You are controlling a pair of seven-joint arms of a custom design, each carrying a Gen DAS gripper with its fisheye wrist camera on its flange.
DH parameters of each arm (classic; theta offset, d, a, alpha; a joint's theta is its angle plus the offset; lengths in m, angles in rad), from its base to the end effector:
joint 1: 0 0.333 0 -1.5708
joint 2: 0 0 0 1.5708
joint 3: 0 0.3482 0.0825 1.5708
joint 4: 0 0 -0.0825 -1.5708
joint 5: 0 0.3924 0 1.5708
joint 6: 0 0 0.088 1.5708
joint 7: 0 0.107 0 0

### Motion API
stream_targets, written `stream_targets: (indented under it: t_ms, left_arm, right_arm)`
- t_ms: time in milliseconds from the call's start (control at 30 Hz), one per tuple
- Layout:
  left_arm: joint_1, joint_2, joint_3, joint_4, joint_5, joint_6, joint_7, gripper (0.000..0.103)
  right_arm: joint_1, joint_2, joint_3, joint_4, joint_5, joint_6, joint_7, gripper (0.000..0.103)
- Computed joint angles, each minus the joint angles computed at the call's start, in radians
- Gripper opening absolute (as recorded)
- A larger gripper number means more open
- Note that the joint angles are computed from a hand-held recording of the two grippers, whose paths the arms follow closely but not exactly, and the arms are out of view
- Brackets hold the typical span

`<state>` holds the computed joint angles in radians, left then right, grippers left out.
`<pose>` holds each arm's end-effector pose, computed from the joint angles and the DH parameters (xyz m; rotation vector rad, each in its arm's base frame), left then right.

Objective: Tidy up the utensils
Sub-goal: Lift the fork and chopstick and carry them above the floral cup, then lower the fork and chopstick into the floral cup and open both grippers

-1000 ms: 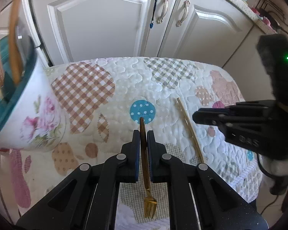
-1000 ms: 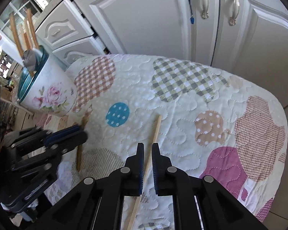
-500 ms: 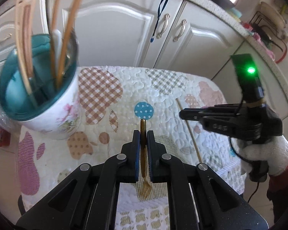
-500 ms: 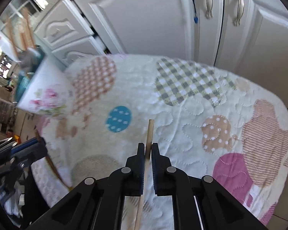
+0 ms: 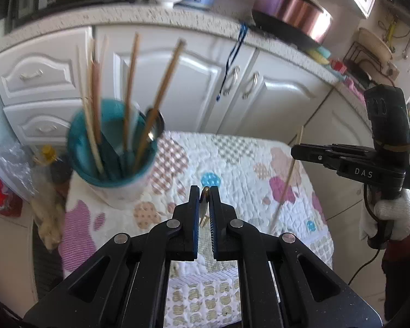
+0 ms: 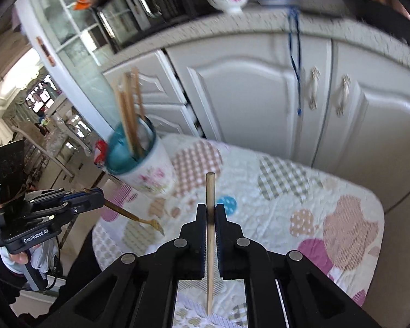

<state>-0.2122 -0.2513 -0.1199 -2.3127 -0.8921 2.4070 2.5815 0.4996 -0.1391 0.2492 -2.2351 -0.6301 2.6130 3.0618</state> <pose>0.4688 -0.1705 0.5088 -1.1453 2.6889 -1.1377 0.3852 0.3822 0.5079 -1.5181 1.9875 -0.3824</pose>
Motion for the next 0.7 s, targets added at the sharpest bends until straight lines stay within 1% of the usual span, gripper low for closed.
stream_targets:
  t_ms: [67,167,233,400,533,633,700]
  left_arm:
    - [0.007,-0.013,0.014,0.014,0.001,-0.024,0.005,0.005]
    - [0.028,-0.025,0.037,0.062,0.000,-0.052,0.004,0.005]
    - [0.041,-0.021,0.044,0.094,0.003,-0.056,-0.004,0.005]
    - [0.069,0.002,0.052,0.163,0.012,-0.023,-0.009,0.005]
    - [0.087,0.044,0.048,0.194,0.025,0.013,-0.034,0.005]
    - [0.096,0.076,0.037,0.209,0.037,0.039,-0.058,0.005]
    - [0.100,0.098,0.032,0.218,0.043,0.045,-0.076,0.005]
  right_arm:
    - [-0.001,0.004,0.005,0.030,-0.023,-0.006,-0.003,0.005]
    - [-0.004,0.026,0.005,0.085,-0.065,0.018,-0.012,0.005]
    - [-0.003,0.047,0.000,0.140,-0.089,0.037,-0.037,0.005]
    - [0.014,0.099,-0.013,0.272,-0.101,0.015,-0.135,0.005]
    - [0.035,0.156,-0.027,0.382,-0.100,-0.030,-0.212,0.005]
    - [0.049,0.185,-0.040,0.430,-0.078,-0.041,-0.266,0.005]
    - [0.058,0.195,-0.049,0.443,-0.078,-0.055,-0.279,0.005]
